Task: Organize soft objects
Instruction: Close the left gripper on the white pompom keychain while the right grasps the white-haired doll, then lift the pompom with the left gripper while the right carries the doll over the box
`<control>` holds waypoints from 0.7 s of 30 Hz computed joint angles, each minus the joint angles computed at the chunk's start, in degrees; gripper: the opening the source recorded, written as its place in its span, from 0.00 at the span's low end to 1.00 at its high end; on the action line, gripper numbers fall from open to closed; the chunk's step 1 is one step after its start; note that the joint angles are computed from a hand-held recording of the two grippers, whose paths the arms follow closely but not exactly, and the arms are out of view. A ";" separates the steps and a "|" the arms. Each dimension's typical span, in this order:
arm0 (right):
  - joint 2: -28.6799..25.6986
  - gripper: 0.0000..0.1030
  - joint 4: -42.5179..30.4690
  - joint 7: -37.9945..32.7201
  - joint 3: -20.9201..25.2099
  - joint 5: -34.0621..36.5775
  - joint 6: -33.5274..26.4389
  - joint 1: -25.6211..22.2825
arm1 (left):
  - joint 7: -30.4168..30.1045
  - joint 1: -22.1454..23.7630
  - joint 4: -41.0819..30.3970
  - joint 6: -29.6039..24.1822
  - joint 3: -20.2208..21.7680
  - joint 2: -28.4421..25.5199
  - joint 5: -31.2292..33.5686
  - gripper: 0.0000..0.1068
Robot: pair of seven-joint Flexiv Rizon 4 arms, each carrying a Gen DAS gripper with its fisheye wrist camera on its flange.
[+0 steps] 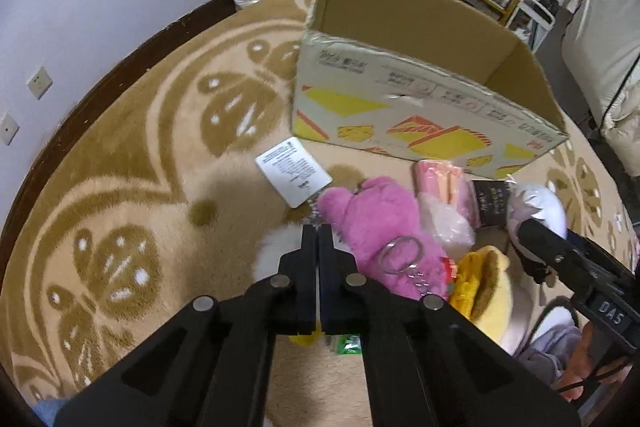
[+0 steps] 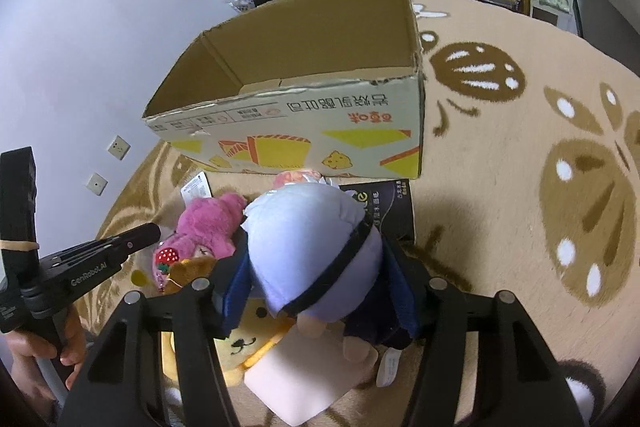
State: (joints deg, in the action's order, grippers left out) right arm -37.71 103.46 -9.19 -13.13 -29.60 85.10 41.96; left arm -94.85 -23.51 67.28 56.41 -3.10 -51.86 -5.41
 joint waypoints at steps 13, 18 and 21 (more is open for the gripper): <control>2.20 0.62 3.85 2.62 -6.73 -1.47 3.03 5.23 | -1.42 -1.35 3.35 7.16 2.13 3.04 3.41 0.00; 2.90 0.62 5.57 3.77 -12.21 -1.55 5.35 9.64 | -2.74 -2.86 4.57 11.84 4.33 4.55 5.88 0.00; 3.40 0.62 6.42 3.44 -15.42 -0.48 6.39 12.34 | -3.23 -4.01 4.57 13.48 5.82 5.29 7.64 0.00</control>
State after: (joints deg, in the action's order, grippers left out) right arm -34.31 109.88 -5.75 -28.55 -30.08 91.49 54.30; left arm -98.08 -27.52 71.85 69.89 2.71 -46.57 2.24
